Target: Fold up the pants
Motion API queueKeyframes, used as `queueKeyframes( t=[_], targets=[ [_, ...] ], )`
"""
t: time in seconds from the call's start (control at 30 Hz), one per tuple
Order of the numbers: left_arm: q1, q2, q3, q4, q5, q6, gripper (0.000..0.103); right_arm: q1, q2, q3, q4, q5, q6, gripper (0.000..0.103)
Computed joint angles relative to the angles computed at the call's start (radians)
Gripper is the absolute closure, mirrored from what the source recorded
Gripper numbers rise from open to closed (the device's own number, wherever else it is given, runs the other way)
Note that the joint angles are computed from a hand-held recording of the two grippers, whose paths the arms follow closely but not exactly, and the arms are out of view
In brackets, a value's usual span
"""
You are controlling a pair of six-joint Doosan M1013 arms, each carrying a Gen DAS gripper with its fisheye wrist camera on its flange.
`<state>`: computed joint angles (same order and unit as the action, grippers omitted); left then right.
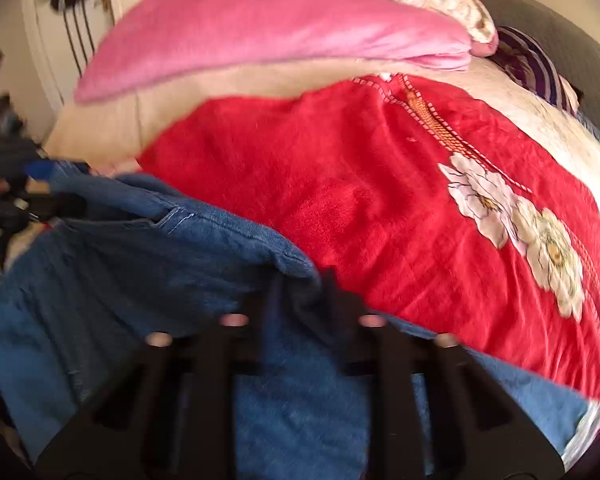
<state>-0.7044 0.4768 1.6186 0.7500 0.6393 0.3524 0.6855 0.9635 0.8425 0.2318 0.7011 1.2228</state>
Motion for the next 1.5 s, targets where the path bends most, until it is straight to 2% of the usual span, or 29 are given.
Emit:
queueKeyframes(
  t=[0.13,0.3,0.5,0.67,0.77,1.0,1.1,1.27,1.33,1.4,1.5],
  targets=[
    [-0.003,-0.007,0.01,0.006,0.0,-0.013,0.072,-0.016,-0.082,0.145,0.16,-0.125,-0.065,0.1],
    [-0.012,-0.022,0.023,0.014,-0.004,-0.027,0.072,-0.011,-0.18,0.306,0.29,-0.226,-0.133,0.1],
    [-0.039,-0.054,0.056,0.035,-0.012,-0.05,0.071,0.007,-0.283,0.48,0.474,-0.317,-0.262,0.101],
    [-0.07,-0.08,0.087,0.067,-0.006,-0.071,0.071,0.028,-0.352,0.599,0.662,-0.341,-0.433,0.101],
    [-0.091,-0.094,0.111,0.065,0.0,-0.068,0.07,0.051,-0.382,0.651,0.622,-0.367,-0.409,0.101],
    [-0.137,-0.129,0.17,0.088,0.02,-0.137,0.067,0.09,-0.403,0.711,0.563,-0.335,-0.335,0.101],
    [-0.136,-0.144,0.196,0.072,-0.008,-0.176,0.065,0.101,-0.402,0.714,0.504,-0.335,-0.288,0.101],
    [-0.12,-0.148,0.218,-0.025,-0.048,-0.129,0.061,0.119,-0.393,0.704,0.317,-0.325,-0.132,0.101],
    [-0.112,-0.156,0.23,-0.063,-0.067,-0.09,0.056,0.125,-0.39,0.701,0.263,-0.323,-0.095,0.101],
    [-0.109,-0.164,0.242,-0.077,-0.074,-0.077,0.041,0.129,-0.386,0.7,0.213,-0.319,-0.045,0.101],
    [-0.105,-0.197,0.277,-0.06,-0.083,-0.129,0.04,0.132,-0.382,0.696,0.212,-0.314,-0.048,0.099]
  ],
)
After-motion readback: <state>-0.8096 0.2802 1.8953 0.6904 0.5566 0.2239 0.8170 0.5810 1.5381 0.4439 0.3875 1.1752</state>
